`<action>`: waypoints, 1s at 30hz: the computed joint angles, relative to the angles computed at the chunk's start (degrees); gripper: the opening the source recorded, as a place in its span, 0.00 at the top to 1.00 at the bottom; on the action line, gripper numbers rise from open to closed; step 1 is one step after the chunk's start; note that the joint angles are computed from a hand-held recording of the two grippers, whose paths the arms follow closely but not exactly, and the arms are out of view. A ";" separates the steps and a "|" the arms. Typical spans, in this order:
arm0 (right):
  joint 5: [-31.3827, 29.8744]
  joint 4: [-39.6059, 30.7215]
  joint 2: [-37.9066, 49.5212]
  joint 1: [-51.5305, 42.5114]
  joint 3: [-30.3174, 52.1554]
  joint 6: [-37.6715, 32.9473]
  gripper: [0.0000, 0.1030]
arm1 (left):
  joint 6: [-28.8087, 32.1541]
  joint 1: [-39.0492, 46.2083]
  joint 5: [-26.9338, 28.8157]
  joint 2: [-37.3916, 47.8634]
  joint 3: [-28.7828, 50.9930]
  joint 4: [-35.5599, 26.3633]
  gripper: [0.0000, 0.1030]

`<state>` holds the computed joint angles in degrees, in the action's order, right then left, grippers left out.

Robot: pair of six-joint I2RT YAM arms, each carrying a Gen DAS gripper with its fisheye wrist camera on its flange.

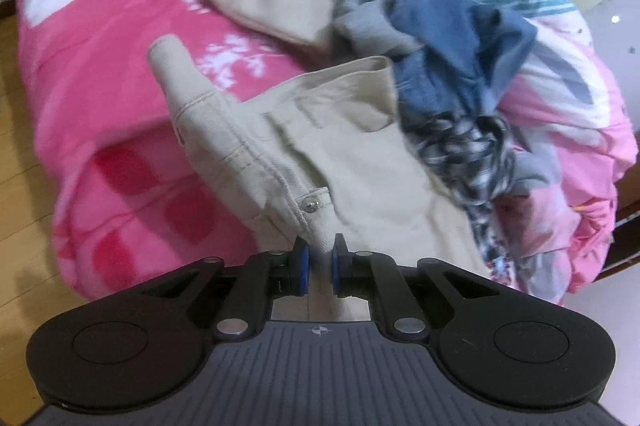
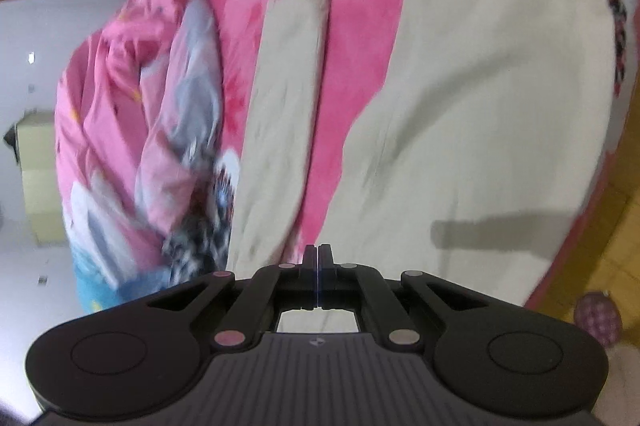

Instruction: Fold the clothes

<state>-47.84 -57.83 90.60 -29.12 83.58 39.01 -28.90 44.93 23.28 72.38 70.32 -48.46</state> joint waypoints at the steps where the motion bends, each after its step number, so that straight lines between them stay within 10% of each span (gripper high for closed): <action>1: -0.07 -3.33 0.43 -0.28 1.14 -1.87 0.99 | 0.04 -0.39 0.09 0.39 0.35 0.02 0.92; 12: 6.34 -0.71 -13.91 -8.47 -23.56 8.14 0.94 | 6.45 2.63 2.17 6.93 7.30 -8.58 0.92; 23: 7.99 8.22 -14.06 -6.14 -26.47 13.34 0.64 | 9.38 2.88 3.59 9.30 9.51 -10.82 0.92; 26: 10.25 8.14 -13.26 -4.87 -25.82 12.97 0.65 | 9.91 3.40 4.06 9.47 9.72 -11.37 0.92; 30: 14.94 6.49 -11.14 -0.75 -22.49 9.93 0.98 | 10.53 3.62 4.17 9.87 9.80 -11.50 0.92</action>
